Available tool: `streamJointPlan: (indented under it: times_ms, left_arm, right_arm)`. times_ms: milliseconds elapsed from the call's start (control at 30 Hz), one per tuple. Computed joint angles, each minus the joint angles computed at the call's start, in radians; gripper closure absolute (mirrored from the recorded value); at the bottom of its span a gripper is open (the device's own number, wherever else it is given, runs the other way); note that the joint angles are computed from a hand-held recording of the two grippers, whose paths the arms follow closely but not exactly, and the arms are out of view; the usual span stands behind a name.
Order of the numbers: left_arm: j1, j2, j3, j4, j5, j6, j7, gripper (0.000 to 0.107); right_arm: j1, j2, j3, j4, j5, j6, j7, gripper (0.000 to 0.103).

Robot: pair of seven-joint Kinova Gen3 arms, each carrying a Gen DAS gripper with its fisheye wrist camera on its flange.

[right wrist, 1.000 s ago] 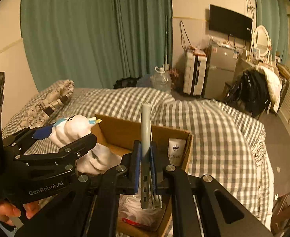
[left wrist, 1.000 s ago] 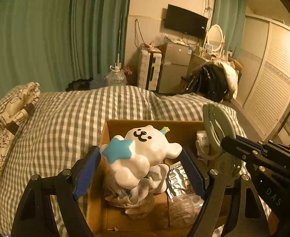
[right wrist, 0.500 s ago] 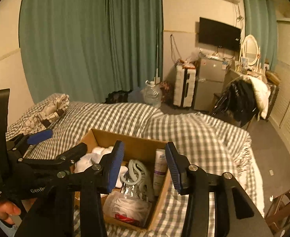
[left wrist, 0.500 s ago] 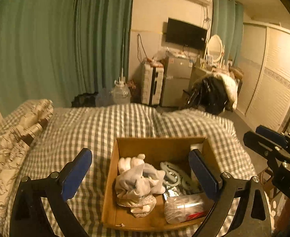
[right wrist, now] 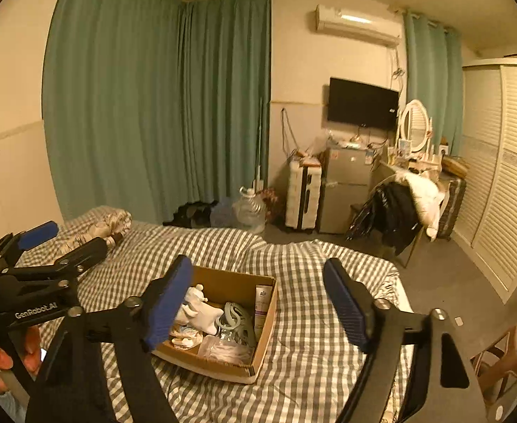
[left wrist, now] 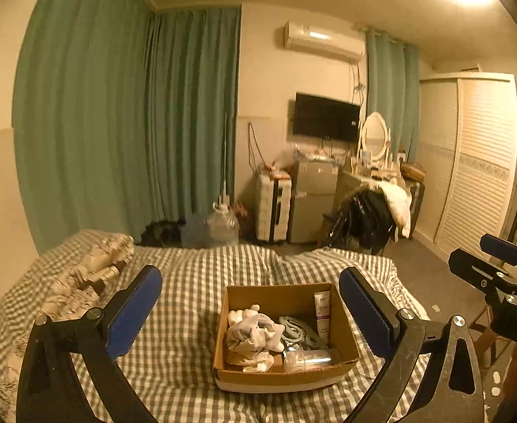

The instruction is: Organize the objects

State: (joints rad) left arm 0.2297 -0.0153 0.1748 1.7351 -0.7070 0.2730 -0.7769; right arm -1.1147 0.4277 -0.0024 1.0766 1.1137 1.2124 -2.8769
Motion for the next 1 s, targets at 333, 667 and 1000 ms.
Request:
streamJointPlan:
  times_ms: [333,667,1000]
  left_arm:
    - [-0.427,-0.165,0.386,0.182,-0.124,-0.146,0.170,0.004]
    - [-0.890,-0.225,0.766,0.336,-0.222,-0.269,0.408,0.004]
    - [-1.206,-0.304,1.015,0.375,-0.040,-0.355,0.290,0.004]
  right_arm:
    - [-0.109,-0.014,-0.020,0.056,0.126,0.142,-0.128,0.000]
    - [-0.086,0.006,-0.054,0.253,0.190,0.124,-0.373,0.000]
    - [-0.039,0.046,-0.056,0.274,0.142,0.077,-0.379,0.000]
